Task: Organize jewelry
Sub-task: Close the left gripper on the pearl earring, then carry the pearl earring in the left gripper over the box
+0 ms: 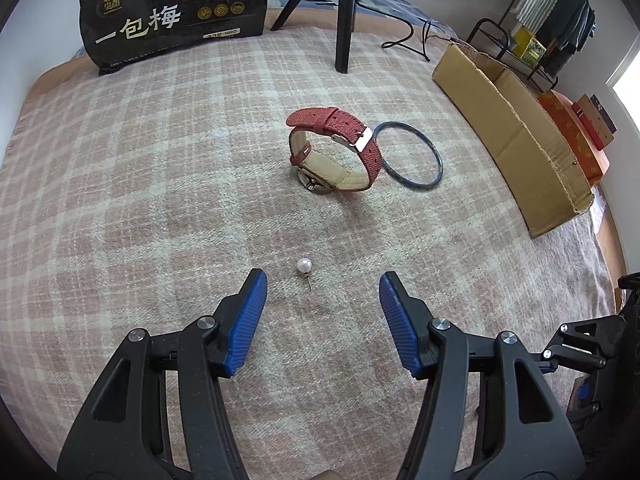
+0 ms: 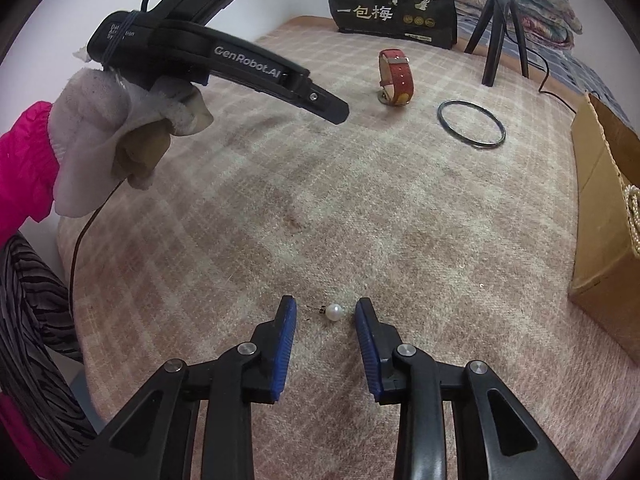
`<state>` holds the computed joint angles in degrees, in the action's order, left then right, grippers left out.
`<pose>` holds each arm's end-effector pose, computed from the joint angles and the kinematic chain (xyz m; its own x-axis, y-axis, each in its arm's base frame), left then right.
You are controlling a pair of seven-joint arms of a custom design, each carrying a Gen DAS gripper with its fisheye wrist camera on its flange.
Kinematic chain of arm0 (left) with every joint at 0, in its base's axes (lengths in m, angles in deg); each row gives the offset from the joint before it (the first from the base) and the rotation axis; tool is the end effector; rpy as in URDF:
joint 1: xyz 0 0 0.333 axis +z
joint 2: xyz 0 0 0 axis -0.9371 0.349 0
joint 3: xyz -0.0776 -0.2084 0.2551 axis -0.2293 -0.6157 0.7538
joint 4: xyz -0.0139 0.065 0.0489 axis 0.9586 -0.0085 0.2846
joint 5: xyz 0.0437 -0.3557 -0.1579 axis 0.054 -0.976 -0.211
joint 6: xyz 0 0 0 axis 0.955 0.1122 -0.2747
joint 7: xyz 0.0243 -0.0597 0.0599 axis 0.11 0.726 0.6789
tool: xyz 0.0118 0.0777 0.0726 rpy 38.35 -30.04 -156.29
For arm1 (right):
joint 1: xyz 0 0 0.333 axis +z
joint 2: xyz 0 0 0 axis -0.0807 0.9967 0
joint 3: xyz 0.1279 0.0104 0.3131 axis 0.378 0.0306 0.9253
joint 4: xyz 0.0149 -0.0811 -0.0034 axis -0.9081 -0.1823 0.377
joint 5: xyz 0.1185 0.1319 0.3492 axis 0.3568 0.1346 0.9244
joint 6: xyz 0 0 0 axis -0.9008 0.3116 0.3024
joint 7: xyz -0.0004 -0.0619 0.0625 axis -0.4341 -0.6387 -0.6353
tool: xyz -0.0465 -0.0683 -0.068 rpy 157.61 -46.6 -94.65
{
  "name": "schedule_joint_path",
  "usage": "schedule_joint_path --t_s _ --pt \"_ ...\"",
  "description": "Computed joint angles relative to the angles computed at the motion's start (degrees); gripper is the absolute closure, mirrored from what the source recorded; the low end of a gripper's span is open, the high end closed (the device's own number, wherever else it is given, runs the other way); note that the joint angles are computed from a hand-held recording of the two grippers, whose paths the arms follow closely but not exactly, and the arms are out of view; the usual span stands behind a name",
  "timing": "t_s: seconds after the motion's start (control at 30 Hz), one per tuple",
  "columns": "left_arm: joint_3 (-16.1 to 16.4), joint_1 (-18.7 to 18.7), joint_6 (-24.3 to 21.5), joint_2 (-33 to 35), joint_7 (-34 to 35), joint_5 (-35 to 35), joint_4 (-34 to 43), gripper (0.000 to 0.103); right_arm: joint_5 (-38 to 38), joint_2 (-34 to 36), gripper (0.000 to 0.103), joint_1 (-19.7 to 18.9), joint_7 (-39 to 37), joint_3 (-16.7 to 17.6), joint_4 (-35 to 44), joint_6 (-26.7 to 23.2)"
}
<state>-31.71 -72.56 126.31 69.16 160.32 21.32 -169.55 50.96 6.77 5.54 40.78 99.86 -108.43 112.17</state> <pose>0.6869 -0.0915 0.3333 -0.0222 -0.9815 0.1900 -0.9093 -0.0592 -0.4120 0.6307 0.2804 0.3267 0.8030 -0.5762 -0.1522 -0.5803 -0.6978 -0.4200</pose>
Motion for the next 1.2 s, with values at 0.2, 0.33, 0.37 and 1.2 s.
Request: schedule_joint_path --t_s 0.2,0.33,0.37,1.2 --pt "1.50 -1.65 -0.03 0.82 -1.62 2.26 0.90 0.048 -2.34 -0.25 0.082 0.77 0.96 -0.50 -0.85 2.07" --pt "1.89 -2.01 -0.48 1.48 -2.36 3.38 1.66 0.052 -2.68 -0.39 0.085 0.22 0.81 -0.31 -0.79 1.68" --pt "2.35 -2.42 -0.48 1.62 -2.94 4.00 1.81 0.056 -2.74 -0.47 0.085 0.20 0.78 -0.29 -0.91 1.76" --pt "4.90 -4.25 2.63 0.19 -8.70 10.06 -0.84 0.097 -1.57 -2.49 0.086 -0.44 -0.61 0.06 -3.22 2.81"
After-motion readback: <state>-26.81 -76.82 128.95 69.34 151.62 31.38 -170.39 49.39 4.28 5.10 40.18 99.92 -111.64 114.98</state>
